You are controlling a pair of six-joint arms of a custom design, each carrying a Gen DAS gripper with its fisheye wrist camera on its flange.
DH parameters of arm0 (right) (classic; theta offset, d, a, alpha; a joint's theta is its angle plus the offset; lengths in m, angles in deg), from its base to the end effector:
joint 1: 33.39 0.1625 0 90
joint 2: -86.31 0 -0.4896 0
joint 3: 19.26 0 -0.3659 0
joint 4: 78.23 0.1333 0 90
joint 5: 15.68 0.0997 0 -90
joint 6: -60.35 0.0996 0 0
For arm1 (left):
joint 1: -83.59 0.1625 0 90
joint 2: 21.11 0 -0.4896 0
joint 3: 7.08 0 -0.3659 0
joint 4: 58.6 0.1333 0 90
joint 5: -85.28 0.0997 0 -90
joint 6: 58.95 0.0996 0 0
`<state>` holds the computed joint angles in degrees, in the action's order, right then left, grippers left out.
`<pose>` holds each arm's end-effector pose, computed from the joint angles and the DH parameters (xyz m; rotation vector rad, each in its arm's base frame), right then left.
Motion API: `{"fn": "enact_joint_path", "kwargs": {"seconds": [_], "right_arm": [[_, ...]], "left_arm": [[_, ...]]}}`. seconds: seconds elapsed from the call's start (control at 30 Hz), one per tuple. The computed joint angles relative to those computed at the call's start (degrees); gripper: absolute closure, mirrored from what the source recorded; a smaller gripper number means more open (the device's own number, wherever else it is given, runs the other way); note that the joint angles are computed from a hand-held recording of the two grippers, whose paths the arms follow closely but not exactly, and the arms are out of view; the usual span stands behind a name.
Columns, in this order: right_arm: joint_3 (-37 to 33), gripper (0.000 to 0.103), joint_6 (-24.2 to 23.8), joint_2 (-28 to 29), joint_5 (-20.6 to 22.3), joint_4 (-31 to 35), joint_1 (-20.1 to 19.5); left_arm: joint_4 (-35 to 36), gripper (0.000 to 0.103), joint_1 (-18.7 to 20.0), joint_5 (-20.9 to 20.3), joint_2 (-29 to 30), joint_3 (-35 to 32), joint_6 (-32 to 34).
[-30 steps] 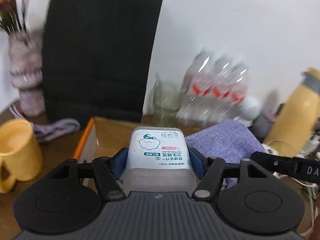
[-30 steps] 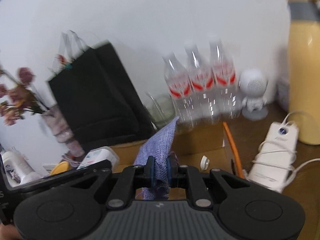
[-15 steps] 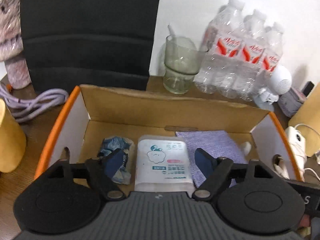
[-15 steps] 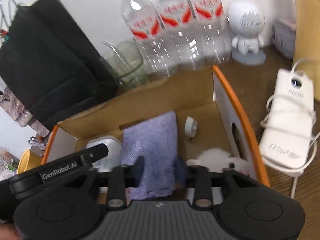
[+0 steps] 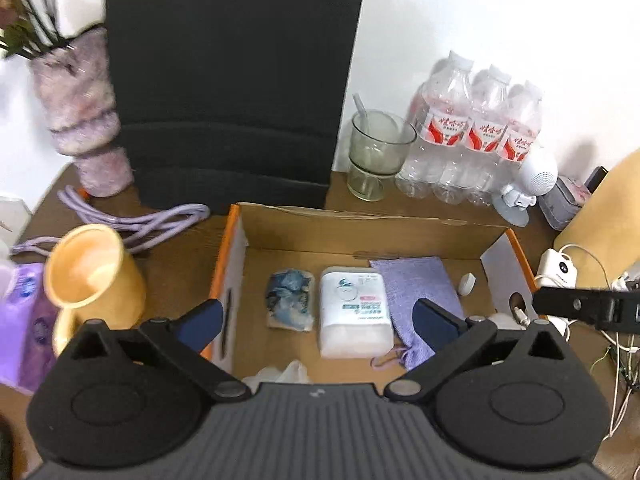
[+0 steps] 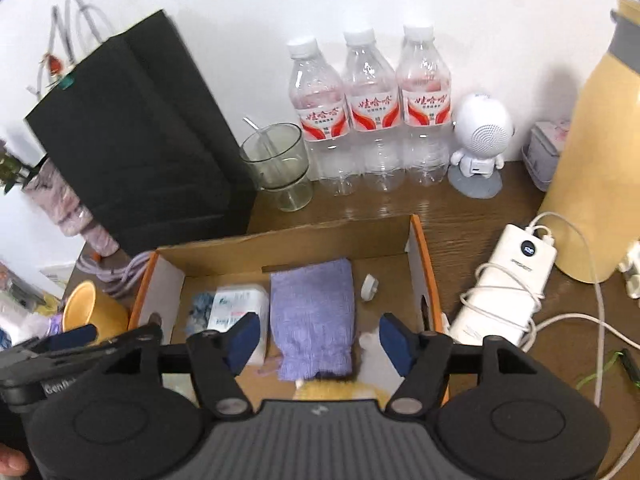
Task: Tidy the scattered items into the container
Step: 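Lower the swab box and purple cloth into the box and open both tools, then grasp the white tissue with the right tool while the left grasps the red rose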
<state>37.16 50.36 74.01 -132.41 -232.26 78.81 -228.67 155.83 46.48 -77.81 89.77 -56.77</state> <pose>0.4088 -0.7675 -0.0376 0.6324 -2.5929 0.5327 -0.0020 -0.6976 0.3519 0.0038 2.2173 -0.9279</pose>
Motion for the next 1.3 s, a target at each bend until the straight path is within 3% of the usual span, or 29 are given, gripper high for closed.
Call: {"fn": "enact_joint_path", "kwargs": {"seconds": [0.1, 0.17, 0.23, 0.37, 0.47, 0.63, 0.83, 0.97, 1.1, 1.3], "right_arm": [[5.16, 0.036, -3.25, -1.76, -1.66, -4.52, 0.82], [8.88, 0.028, -5.45, -3.02, -1.58, -8.23, 1.04], [12.1, 0.027, -7.94, -3.75, -1.3, -13.44, 1.14], [20.26, 0.024, -15.52, -4.41, 0.07, -29.79, 1.14], [24.77, 0.024, -18.46, -4.52, 2.03, -37.4, 0.72], [30.5, 0.024, -19.32, -4.51, 5.43, -47.5, -0.53], [37.52, 0.021, -20.19, -5.24, 9.86, -56.78, -3.32], [41.67, 0.02, -21.84, -5.4, 12.47, -62.13, -5.04], [45.14, 0.02, -22.16, -5.95, 11.63, -63.11, -5.73], [52.59, 0.02, -27.12, -6.09, 13.19, -71.52, -6.73]], "left_arm": [[-3.84, 0.0, -1.73, 1.46, -1.17, 3.58, 2.01], [-8.26, 0.0, -2.76, 2.13, -1.49, 6.26, 3.56], [-13.68, 0.0, -3.6, 2.93, -1.57, 8.97, 5.79], [-34.64, 0.0, -4.59, 1.33, -0.18, 15.47, 16.0], [-46.7, 0.0, -4.89, 0.69, 2.13, 18.08, 25.04], [-57.2, 0.0, -4.89, -2.34, 3.56, 22.2, 27.54], [-75.82, 0.0, -5.32, -5.23, 7.08, 28.05, 34.71], [-81.98, 0.0, -5.31, -5.7, 8.73, 30.67, 37.77], [-85.63, 0.0, -5.33, -5.91, 9.27, 34.09, 37.98], [-94.68, 0.0, -4.2, -8.4, 10.41, 42.29, 37.16]]}}
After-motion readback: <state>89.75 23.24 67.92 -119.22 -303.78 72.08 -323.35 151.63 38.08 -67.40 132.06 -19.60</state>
